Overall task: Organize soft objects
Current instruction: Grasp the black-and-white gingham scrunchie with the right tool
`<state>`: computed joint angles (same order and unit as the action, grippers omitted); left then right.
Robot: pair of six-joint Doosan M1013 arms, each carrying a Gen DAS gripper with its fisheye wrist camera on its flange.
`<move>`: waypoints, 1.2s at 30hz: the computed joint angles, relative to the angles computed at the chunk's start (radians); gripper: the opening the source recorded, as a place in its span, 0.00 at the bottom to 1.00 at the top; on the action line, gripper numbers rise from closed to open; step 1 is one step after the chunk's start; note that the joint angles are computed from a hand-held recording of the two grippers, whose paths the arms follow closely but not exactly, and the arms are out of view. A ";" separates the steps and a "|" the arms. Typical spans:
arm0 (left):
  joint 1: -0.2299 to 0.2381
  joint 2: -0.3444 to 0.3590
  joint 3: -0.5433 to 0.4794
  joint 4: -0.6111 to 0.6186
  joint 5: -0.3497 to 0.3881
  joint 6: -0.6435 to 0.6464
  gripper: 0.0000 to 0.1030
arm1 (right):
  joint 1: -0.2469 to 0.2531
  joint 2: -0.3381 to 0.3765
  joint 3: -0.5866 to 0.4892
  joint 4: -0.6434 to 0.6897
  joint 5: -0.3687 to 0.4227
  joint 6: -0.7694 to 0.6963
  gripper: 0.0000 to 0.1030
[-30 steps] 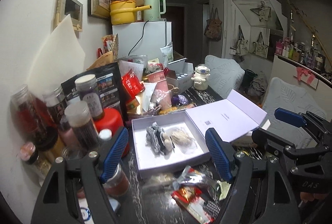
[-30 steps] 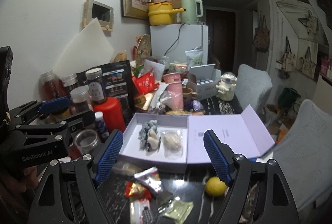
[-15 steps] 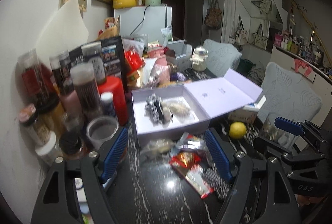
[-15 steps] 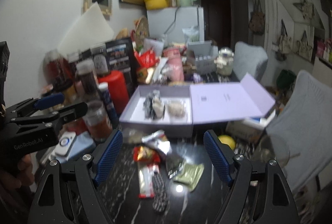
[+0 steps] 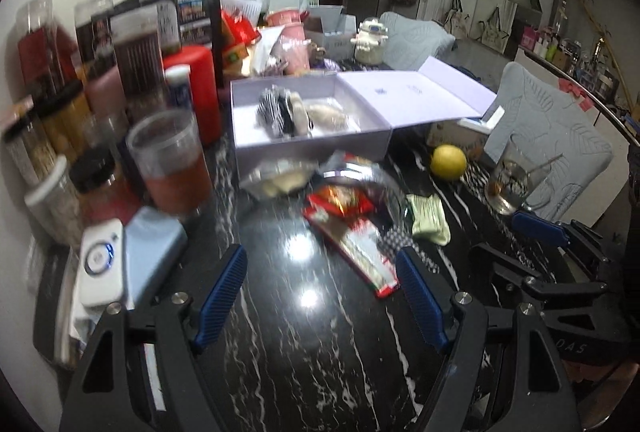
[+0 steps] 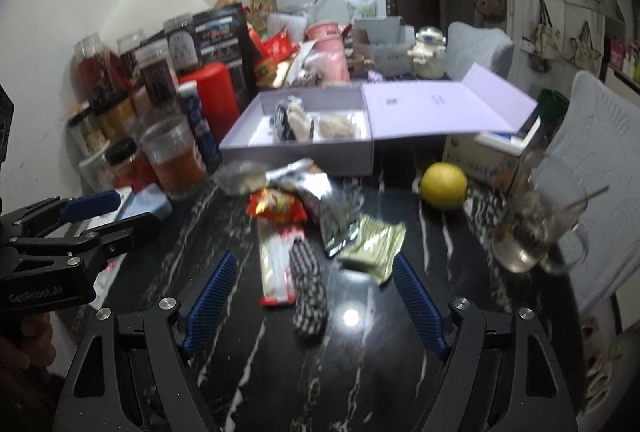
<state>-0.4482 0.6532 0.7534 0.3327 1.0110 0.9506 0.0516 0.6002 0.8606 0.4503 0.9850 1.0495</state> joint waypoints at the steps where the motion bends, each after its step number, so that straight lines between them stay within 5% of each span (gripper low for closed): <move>1: -0.001 -0.004 0.013 -0.003 -0.008 -0.001 0.75 | 0.000 0.000 0.006 -0.001 0.003 0.000 0.79; 7: -0.001 -0.014 0.060 -0.015 -0.024 -0.035 0.75 | 0.000 0.019 0.009 0.003 0.053 0.022 0.78; 17: 0.018 0.005 0.064 -0.064 -0.013 -0.052 0.75 | 0.009 0.098 -0.085 -0.031 0.155 0.081 0.61; 24: 0.027 0.050 -0.010 -0.101 0.022 -0.025 0.75 | 0.011 0.175 -0.191 -0.030 0.274 0.088 0.23; 36: 0.025 0.192 -0.247 -0.152 0.137 0.033 0.75 | -0.024 0.174 -0.212 -0.043 0.239 0.122 0.21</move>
<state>-0.4233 0.8451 0.5068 0.1809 1.1483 0.9833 0.0273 0.7745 0.6482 0.4078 1.2243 1.1717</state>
